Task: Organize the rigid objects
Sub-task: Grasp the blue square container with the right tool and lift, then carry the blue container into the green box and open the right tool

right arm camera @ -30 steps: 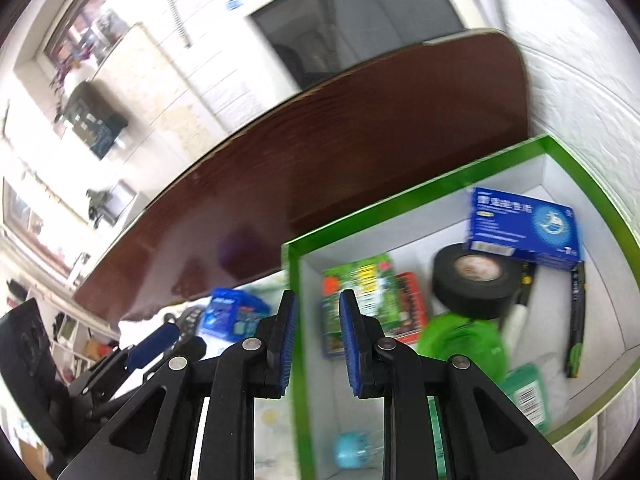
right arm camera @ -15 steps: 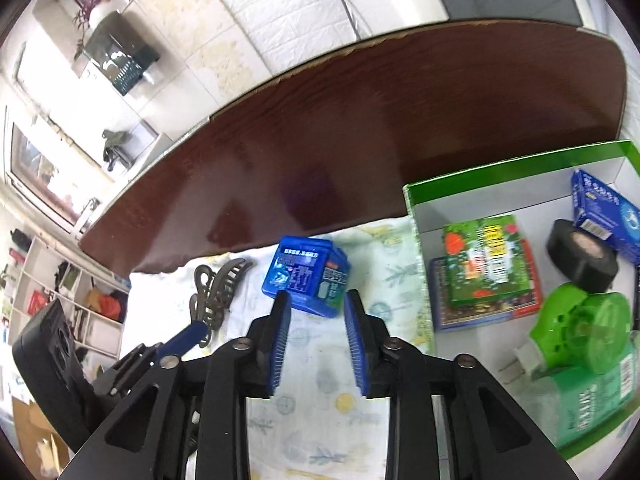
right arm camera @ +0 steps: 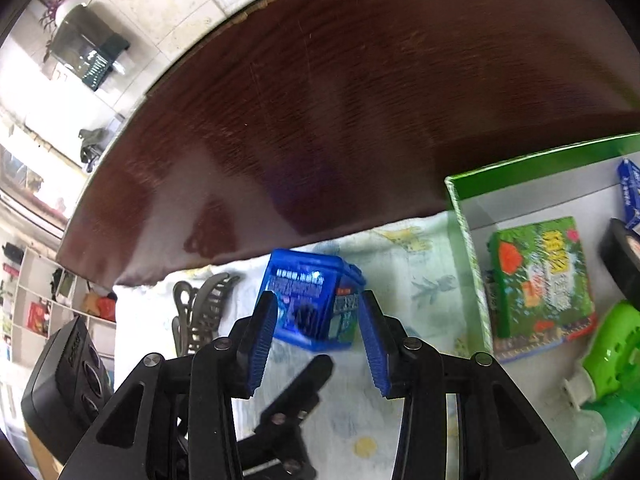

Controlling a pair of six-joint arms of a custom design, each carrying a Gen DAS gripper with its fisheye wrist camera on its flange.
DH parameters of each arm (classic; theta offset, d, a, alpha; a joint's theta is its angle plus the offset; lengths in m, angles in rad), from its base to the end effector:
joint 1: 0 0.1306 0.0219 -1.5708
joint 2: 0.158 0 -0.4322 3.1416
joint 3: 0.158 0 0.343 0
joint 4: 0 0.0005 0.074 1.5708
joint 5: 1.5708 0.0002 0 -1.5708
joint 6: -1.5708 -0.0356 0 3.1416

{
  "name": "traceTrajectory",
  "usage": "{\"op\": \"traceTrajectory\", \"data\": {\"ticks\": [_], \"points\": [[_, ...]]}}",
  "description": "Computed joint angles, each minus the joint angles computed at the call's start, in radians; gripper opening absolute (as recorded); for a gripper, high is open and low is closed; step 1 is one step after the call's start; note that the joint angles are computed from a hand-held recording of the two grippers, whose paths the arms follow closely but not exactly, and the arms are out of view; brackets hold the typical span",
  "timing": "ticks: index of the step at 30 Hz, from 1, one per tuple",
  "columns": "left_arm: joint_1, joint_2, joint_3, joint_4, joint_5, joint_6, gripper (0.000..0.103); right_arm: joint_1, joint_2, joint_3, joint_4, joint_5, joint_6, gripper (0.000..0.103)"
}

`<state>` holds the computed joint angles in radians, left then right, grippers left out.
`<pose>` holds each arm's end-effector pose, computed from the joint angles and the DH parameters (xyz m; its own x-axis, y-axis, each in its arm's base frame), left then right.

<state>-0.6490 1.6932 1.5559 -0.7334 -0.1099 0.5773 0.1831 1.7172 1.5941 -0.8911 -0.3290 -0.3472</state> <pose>0.4415 -0.3307 0.4152 -0.8077 -0.0682 -0.5857 0.1237 0.9516 -0.2814 0.5374 0.1107 0.4093 -0.9008 0.1607 -0.4034 -0.0358 0.8984 0.4377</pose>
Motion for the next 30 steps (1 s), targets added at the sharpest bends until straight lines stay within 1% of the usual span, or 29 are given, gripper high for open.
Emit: {"op": "traceTrajectory", "data": {"ticks": [4,7,9,10,13,17,20,30], "points": [[0.014,0.0,-0.008,0.03,0.018,-0.002,0.05,0.0,0.027,0.012,0.003,-0.01,-0.012,0.043],[0.026,-0.003,-0.012,0.049,0.043,-0.006,0.05,-0.007,0.036,0.014,0.024,-0.034,-0.029,0.044],[0.031,0.001,-0.005,0.048,0.057,-0.022,0.047,-0.004,0.043,0.025,0.023,-0.028,-0.024,0.048],[0.031,0.003,0.0,0.042,0.057,-0.032,0.046,-0.003,0.047,0.029,0.022,-0.03,-0.022,0.05],[0.027,0.007,0.009,0.03,0.041,-0.055,0.046,0.003,0.05,0.037,0.023,-0.004,-0.002,0.05],[0.029,-0.007,0.001,0.027,0.054,-0.046,0.044,0.011,0.051,0.05,0.011,0.019,0.037,0.051],[0.019,-0.024,-0.003,0.023,0.032,-0.058,0.044,0.017,0.037,0.044,0.015,0.04,0.053,0.051],[-0.038,-0.07,0.036,-0.024,-0.046,-0.087,0.044,0.007,-0.046,-0.005,0.053,0.034,0.038,0.051]]}}
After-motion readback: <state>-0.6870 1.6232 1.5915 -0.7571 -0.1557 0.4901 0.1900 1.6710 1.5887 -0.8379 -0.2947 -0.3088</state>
